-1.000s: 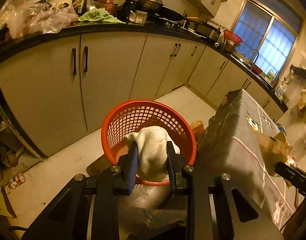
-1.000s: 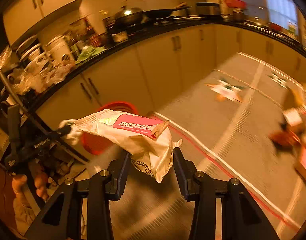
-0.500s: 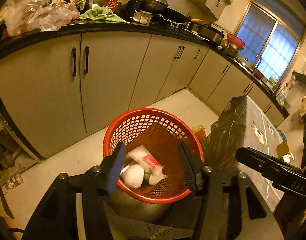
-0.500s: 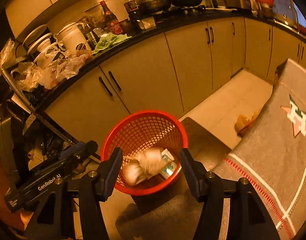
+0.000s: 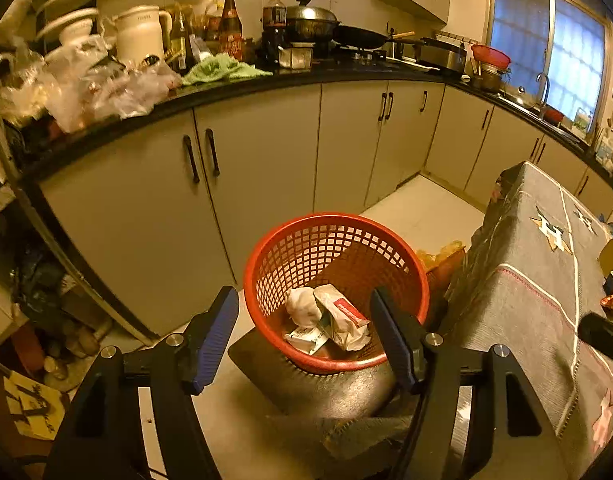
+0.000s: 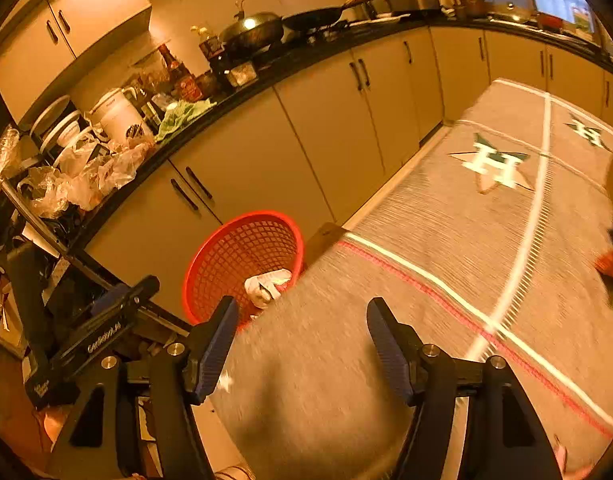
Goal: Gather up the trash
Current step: 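Return both tools to the remaining trash on the table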
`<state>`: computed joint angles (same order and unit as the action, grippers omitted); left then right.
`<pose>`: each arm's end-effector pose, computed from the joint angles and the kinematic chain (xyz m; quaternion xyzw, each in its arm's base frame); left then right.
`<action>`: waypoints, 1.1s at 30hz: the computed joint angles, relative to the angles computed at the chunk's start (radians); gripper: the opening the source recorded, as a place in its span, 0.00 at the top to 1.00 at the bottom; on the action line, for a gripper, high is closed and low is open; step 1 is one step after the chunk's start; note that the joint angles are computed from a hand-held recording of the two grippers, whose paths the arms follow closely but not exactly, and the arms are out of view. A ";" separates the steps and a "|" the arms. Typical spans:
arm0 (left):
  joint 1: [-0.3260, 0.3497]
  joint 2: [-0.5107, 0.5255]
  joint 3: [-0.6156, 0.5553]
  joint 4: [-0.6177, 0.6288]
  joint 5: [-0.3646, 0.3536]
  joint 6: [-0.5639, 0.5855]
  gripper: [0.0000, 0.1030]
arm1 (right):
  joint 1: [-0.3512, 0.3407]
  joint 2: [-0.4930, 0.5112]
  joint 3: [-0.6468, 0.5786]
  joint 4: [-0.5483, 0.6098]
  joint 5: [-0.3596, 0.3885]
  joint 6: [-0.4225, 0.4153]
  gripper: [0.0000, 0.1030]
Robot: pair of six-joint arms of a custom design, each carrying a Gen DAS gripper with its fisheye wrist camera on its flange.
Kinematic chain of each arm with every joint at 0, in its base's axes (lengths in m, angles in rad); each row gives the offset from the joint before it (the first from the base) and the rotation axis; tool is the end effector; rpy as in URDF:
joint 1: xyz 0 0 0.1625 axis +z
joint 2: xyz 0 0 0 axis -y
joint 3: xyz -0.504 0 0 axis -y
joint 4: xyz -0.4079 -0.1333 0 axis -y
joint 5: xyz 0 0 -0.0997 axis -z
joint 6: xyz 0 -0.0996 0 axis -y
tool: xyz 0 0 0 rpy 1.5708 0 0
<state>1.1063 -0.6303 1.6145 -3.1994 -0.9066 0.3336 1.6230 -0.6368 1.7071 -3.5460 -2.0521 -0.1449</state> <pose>-0.1663 -0.7665 0.1170 0.2533 0.8664 -0.3189 0.2890 0.1253 -0.7264 0.1282 -0.0177 -0.8795 0.4142 0.2338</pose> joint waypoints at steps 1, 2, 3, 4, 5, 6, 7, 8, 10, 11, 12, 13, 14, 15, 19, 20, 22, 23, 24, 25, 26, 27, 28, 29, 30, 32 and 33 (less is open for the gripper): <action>-0.006 -0.003 0.011 -0.011 0.005 0.002 0.35 | 0.003 -0.007 0.028 -0.033 -0.007 -0.005 0.30; -0.013 -0.006 0.022 -0.023 0.011 0.004 0.34 | 0.005 -0.012 0.045 -0.053 -0.012 -0.009 0.29; -0.022 -0.009 0.034 -0.038 0.018 0.009 0.34 | 0.009 -0.017 0.069 -0.083 -0.020 -0.016 0.29; -0.029 -0.011 0.044 -0.049 0.024 0.012 0.34 | 0.010 -0.022 0.086 -0.105 -0.026 -0.023 0.28; -0.036 -0.014 0.053 -0.058 0.027 0.015 0.34 | 0.013 -0.026 0.107 -0.135 -0.036 -0.030 0.27; -0.048 -0.019 0.071 -0.076 0.031 0.020 0.34 | 0.014 -0.032 0.126 -0.161 -0.044 -0.036 0.26; -0.056 -0.020 0.082 -0.088 0.033 0.025 0.34 | 0.015 -0.038 0.146 -0.184 -0.050 -0.040 0.26; -0.064 -0.021 0.091 -0.101 0.034 0.033 0.33 | 0.015 -0.046 0.165 -0.204 -0.054 -0.043 0.26; -0.087 -0.024 0.116 -0.130 0.040 0.051 0.32 | 0.012 -0.060 0.202 -0.247 -0.056 -0.047 0.26; -0.093 -0.024 0.122 -0.138 0.041 0.058 0.31 | 0.010 -0.068 0.223 -0.273 -0.057 -0.046 0.25; -0.106 -0.024 0.137 -0.155 0.044 0.068 0.30 | 0.007 -0.075 0.242 -0.295 -0.056 -0.044 0.25; -0.114 -0.024 0.145 -0.165 0.043 0.077 0.29 | 0.005 -0.083 0.261 -0.314 -0.055 -0.039 0.25; -0.124 -0.024 0.155 -0.175 0.043 0.086 0.28 | 0.002 -0.091 0.280 -0.334 -0.055 -0.035 0.25; -0.132 -0.024 0.161 -0.182 0.044 0.093 0.28 | -0.001 -0.098 0.298 -0.355 -0.056 -0.031 0.24; -0.165 -0.020 0.190 -0.207 0.047 0.118 0.28 | -0.013 -0.124 0.365 -0.430 -0.067 -0.020 0.24; -0.171 -0.019 0.196 -0.210 0.047 0.124 0.27 | -0.017 -0.132 0.384 -0.451 -0.069 -0.018 0.24; -0.187 -0.016 0.211 -0.220 0.049 0.137 0.27 | -0.024 -0.143 0.412 -0.482 -0.074 -0.015 0.23; -0.193 -0.014 0.216 -0.223 0.048 0.143 0.27 | -0.029 -0.150 0.430 -0.502 -0.077 -0.014 0.23; -0.199 -0.013 0.221 -0.225 0.048 0.147 0.27 | -0.033 -0.155 0.440 -0.511 -0.079 -0.013 0.22; -0.203 -0.011 0.225 -0.227 0.047 0.151 0.27 | -0.038 -0.162 0.454 -0.523 -0.083 -0.011 0.22; -0.207 -0.009 0.227 -0.227 0.047 0.153 0.26 | -0.045 -0.170 0.472 -0.539 -0.089 -0.010 0.22; -0.212 -0.006 0.229 -0.226 0.048 0.156 0.26 | -0.049 -0.175 0.483 -0.548 -0.094 -0.010 0.22; -0.214 -0.003 0.230 -0.223 0.047 0.157 0.26 | -0.056 -0.183 0.497 -0.559 -0.100 -0.008 0.22; -0.216 -0.001 0.231 -0.220 0.047 0.157 0.26 | -0.064 -0.192 0.511 -0.571 -0.105 -0.005 0.22; -0.218 0.002 0.229 -0.215 0.046 0.155 0.26 | -0.072 -0.201 0.525 -0.583 -0.111 -0.001 0.22; -0.219 0.005 0.230 -0.204 0.042 0.153 0.26 | -0.090 -0.219 0.551 -0.608 -0.125 0.004 0.22; -0.218 0.006 0.228 -0.196 0.037 0.154 0.26 | -0.099 -0.228 0.562 -0.620 -0.135 0.006 0.22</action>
<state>0.8885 -0.6241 1.8426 -3.3951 -0.8698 0.4880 1.5244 -0.8650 2.2695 -4.1661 -2.1875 -0.1387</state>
